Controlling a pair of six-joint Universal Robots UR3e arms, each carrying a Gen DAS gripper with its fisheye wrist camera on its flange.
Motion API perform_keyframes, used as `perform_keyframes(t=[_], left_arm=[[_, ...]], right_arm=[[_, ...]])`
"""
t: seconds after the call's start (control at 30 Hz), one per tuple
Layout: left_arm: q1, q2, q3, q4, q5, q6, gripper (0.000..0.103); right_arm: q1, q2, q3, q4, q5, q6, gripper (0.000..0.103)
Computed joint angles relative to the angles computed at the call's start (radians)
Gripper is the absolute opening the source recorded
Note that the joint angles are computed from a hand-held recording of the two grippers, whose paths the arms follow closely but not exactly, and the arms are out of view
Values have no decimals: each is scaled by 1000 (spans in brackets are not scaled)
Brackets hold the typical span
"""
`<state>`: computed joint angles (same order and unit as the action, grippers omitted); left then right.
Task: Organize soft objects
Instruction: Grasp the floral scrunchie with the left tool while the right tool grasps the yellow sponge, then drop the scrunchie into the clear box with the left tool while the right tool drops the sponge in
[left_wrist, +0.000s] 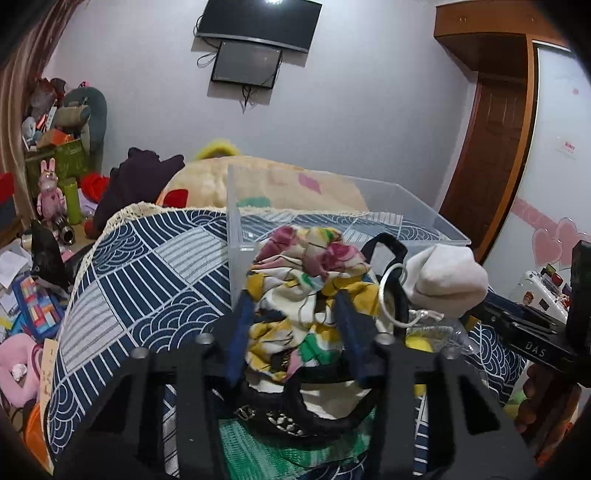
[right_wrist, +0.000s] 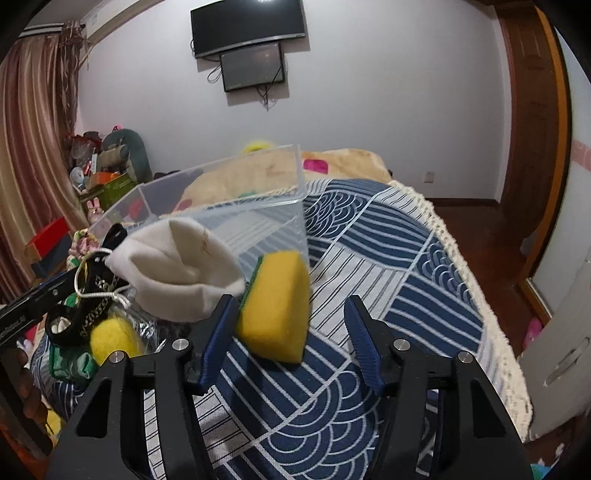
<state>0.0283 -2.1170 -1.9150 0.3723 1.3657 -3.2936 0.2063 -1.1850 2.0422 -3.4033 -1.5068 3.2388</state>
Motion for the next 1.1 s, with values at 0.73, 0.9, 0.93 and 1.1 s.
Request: perform_keyframes(t=[0.73, 0.9, 0.93, 1.1], left_arm=[[32, 109, -120, 132, 4, -30, 11], [36, 129, -106, 141, 12, -39, 11], [36, 131, -102, 142, 15, -40, 11], [37, 127, -41, 119, 19, -31, 11]], right_arm=[[29, -1, -17, 10, -5, -20, 26], [21, -51, 17, -28, -10, -10, 25], [17, -63, 23, -35, -6, -9, 25], [24, -107, -5, -36, -11, -17, 25]])
